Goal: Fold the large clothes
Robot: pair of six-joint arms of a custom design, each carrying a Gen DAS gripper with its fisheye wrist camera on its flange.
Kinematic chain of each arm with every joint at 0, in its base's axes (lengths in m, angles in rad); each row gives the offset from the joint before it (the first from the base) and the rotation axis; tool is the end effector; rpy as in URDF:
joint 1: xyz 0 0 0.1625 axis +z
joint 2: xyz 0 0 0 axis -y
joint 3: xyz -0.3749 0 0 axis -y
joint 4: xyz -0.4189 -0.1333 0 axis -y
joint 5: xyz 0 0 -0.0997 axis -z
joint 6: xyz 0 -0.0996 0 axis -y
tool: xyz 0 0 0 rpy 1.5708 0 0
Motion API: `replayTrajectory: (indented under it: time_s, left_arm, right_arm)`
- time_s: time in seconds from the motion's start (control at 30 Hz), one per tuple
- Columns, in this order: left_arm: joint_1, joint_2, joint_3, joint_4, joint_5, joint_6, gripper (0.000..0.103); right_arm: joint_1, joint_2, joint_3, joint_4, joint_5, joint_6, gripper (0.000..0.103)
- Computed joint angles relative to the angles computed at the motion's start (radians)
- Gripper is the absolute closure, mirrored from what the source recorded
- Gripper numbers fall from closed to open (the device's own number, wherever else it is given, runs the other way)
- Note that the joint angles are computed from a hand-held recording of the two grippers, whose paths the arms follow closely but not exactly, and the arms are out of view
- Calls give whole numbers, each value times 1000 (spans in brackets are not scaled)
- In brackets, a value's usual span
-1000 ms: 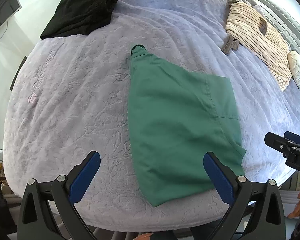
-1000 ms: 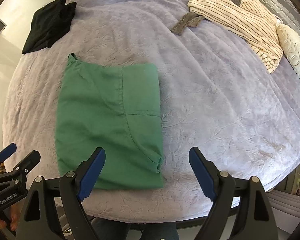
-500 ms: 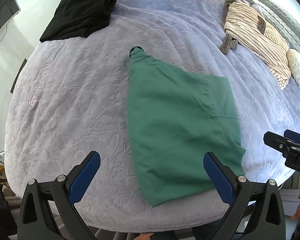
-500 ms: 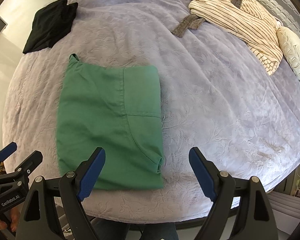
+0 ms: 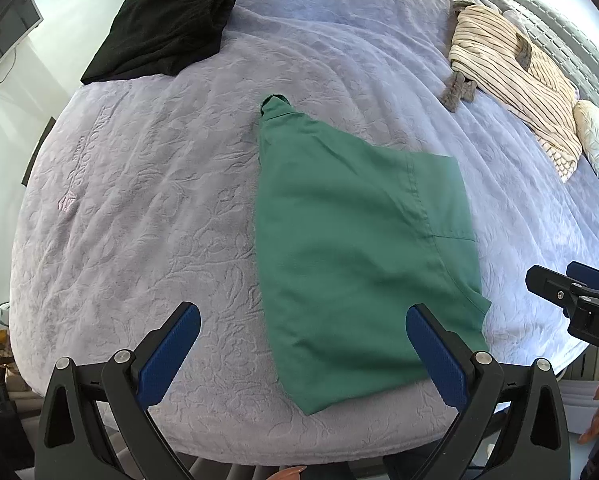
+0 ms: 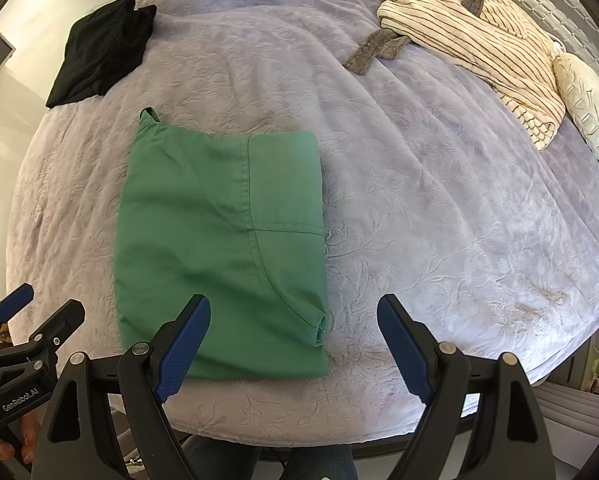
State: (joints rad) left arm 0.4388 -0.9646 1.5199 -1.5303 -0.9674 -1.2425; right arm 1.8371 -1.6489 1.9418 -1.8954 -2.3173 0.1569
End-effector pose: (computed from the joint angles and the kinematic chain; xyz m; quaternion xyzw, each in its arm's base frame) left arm -0.4680 -0.4293 0.1259 0.0367 0.9162 -0.1585 0.3662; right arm 0.1880 -0.4398 0.3454 0.0451 -0.9300 0.0910 0.3534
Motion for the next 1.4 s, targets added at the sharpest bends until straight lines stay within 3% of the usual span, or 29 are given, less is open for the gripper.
replayTrajectory:
  time_s: [1.4]
  left_arm:
    - [21,11,-8,20,2,-14,0]
  right_arm:
    - [-17,19,-10,-1,10,-16,15]
